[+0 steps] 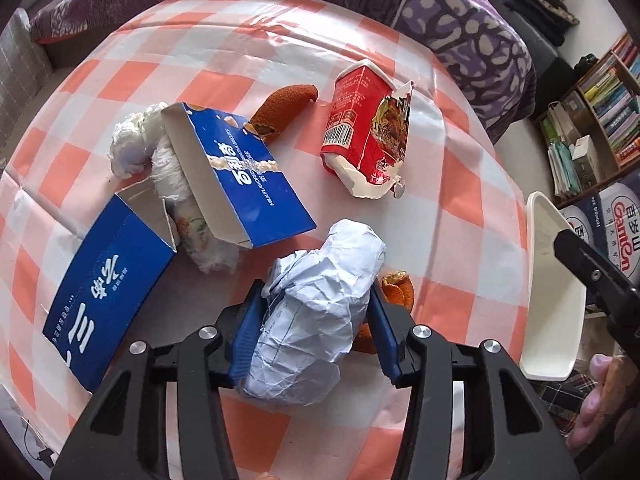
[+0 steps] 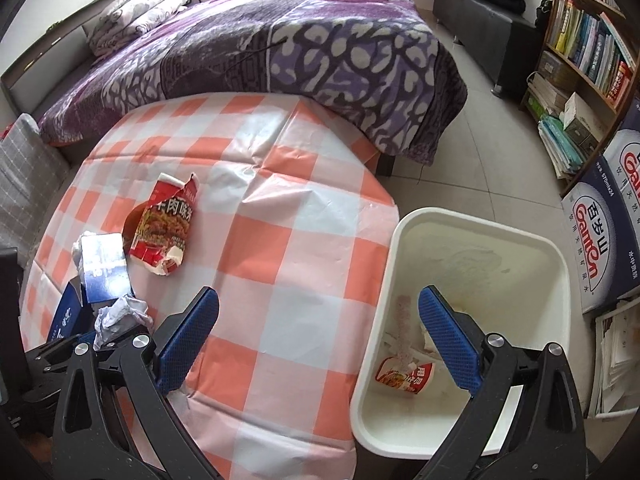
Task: Collect trash
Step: 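Return to the table and grasp the crumpled foil with the left tool, then grasp the orange peel with the right tool while the left tool holds the foil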
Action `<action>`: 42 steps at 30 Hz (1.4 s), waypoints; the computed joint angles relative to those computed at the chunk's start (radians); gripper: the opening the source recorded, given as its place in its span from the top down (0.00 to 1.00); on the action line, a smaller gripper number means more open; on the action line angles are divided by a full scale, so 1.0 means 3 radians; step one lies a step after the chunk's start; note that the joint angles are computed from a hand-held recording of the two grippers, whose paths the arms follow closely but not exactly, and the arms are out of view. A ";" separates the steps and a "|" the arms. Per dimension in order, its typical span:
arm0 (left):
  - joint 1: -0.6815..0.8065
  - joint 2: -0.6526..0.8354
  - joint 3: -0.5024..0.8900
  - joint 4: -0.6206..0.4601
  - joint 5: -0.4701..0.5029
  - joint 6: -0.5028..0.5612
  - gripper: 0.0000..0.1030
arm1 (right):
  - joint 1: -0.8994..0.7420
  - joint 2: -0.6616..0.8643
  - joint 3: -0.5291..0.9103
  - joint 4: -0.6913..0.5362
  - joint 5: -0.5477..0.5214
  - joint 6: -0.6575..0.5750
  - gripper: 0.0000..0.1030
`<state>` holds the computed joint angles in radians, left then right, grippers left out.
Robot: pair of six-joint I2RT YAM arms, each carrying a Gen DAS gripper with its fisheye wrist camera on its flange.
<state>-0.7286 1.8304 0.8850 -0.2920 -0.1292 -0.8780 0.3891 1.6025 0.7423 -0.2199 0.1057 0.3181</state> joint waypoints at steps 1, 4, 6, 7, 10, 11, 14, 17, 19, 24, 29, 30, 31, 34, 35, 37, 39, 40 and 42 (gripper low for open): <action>0.0007 -0.0084 -0.0063 0.0025 0.0001 -0.0007 0.53 | 0.0030 0.0044 0.0019 -0.0011 -0.0019 0.0031 0.07; 0.0035 -0.0404 -0.0256 0.0022 -0.0071 -0.0037 0.53 | 0.0182 0.0165 0.0062 -0.0008 0.0006 0.0112 0.07; 0.0069 -0.0622 -0.0351 -0.0029 -0.0150 -0.0072 0.53 | 0.0306 0.0242 0.0086 0.0004 0.0000 0.0149 0.07; 0.0093 -0.0728 -0.0405 -0.0043 -0.0177 -0.0093 0.53 | 0.0364 0.0268 0.0088 0.0022 0.0004 0.0178 0.07; 0.0184 -0.1041 -0.0542 -0.0131 -0.0272 -0.0182 0.53 | 0.0643 0.0399 0.0128 0.0115 0.0058 0.0318 0.07; 0.0206 -0.1131 -0.0576 -0.0168 -0.0310 -0.0218 0.53 | 0.0724 0.0441 0.0152 0.0126 0.0090 0.0345 0.07; 0.0321 -0.1356 -0.0663 -0.0230 -0.0340 -0.0249 0.53 | 0.0974 0.0662 0.0295 0.0104 0.0255 0.0388 0.07; 0.0424 -0.1528 -0.0743 -0.0249 -0.0315 -0.0230 0.53 | 0.1132 0.0838 0.0391 0.0083 0.0361 0.0430 0.08; 0.0471 -0.1622 -0.0797 -0.0269 -0.0305 -0.0221 0.53 | 0.1189 0.0929 0.0455 0.0066 0.0370 0.0457 0.10; 0.0557 -0.1770 -0.0911 -0.0301 -0.0247 -0.0203 0.53 | 0.1195 0.1106 0.0522 0.0100 0.0217 0.0503 0.43; 0.0647 -0.1867 -0.1028 -0.0283 -0.0213 -0.0209 0.53 | 0.1086 0.1039 0.0448 0.0289 -0.0034 0.0491 0.78; 0.0663 -0.1882 -0.1040 -0.0285 -0.0214 -0.0215 0.53 | 0.1059 0.1016 0.0436 0.0316 -0.0108 0.0483 0.78; 0.0680 -0.1905 -0.1055 -0.0287 -0.0216 -0.0221 0.53 | 0.1046 0.0995 0.0422 0.0355 -0.0156 0.0481 0.78; 0.0692 -0.1973 -0.1082 -0.0296 -0.0279 -0.0244 0.53 | 0.1008 0.0828 0.0331 0.0523 -0.0301 0.0466 0.78; 0.0686 -0.1985 -0.1075 -0.0307 -0.0316 -0.0245 0.53 | 0.1002 0.0768 0.0301 0.0577 -0.0333 0.0471 0.78; 0.0651 -0.2021 -0.1067 -0.0336 -0.0424 -0.0262 0.53 | 0.1010 0.0610 0.0242 0.0675 -0.0296 0.0449 0.78; 0.0608 -0.2046 -0.1050 -0.0361 -0.0547 -0.0285 0.53 | 0.1026 0.0460 0.0180 0.0767 -0.0201 0.0399 0.78; 0.0582 -0.2059 -0.1040 -0.0371 -0.0616 -0.0300 0.53 | 0.1039 0.0384 0.0148 0.0818 -0.0144 0.0374 0.78; 0.0535 -0.2097 -0.1034 -0.0383 -0.0757 -0.0336 0.53 | 0.1054 0.0256 0.0086 0.0911 -0.0032 0.0323 0.78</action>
